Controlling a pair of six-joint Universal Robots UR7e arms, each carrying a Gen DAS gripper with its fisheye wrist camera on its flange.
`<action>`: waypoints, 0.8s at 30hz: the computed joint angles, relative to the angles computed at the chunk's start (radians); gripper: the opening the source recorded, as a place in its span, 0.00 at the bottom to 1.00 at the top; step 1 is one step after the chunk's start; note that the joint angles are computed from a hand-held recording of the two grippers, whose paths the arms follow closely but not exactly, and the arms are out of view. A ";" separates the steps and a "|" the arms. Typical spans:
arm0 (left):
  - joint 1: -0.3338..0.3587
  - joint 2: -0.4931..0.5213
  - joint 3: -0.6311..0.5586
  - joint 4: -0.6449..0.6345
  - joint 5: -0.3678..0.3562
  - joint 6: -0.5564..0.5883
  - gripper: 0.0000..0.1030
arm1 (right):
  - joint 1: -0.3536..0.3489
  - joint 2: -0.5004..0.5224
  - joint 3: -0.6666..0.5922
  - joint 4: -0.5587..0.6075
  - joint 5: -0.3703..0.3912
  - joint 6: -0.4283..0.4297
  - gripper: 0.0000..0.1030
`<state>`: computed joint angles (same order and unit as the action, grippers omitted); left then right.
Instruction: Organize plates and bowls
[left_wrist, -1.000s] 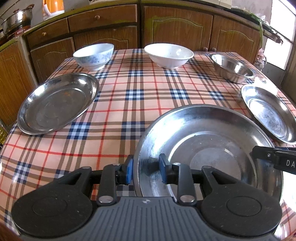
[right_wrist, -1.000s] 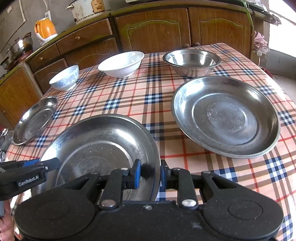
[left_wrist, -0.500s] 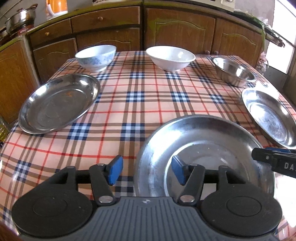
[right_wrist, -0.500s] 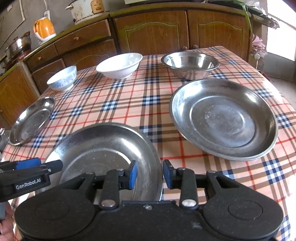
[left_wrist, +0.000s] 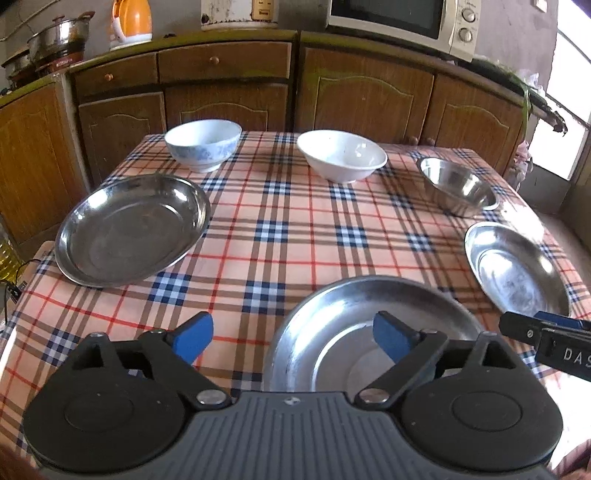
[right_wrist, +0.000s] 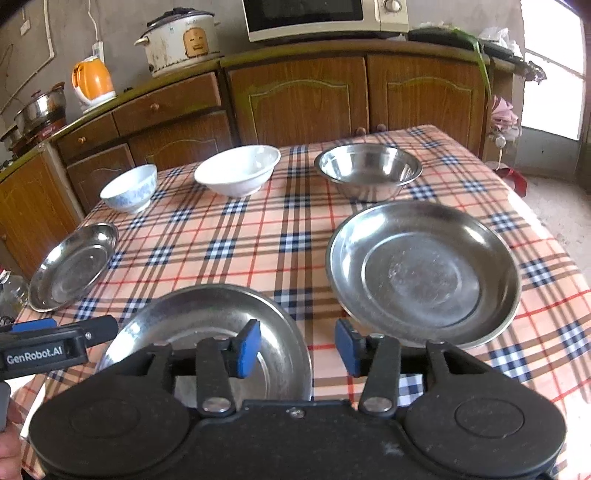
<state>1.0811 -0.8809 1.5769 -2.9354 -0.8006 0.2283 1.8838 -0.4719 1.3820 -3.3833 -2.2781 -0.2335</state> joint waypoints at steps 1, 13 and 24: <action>-0.003 -0.001 0.001 0.001 0.003 -0.002 0.96 | 0.002 -0.002 0.002 -0.005 -0.001 -0.004 0.62; -0.027 -0.017 0.024 -0.031 0.009 0.002 1.00 | 0.018 -0.024 0.025 -0.049 -0.003 -0.029 0.67; -0.051 -0.021 0.037 -0.040 -0.006 0.010 1.00 | 0.026 -0.048 0.055 -0.107 -0.018 -0.052 0.68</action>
<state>1.0306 -0.9023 1.6139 -2.9756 -0.8063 0.2381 1.9097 -0.5196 1.4369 -3.4903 -2.2962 -0.2856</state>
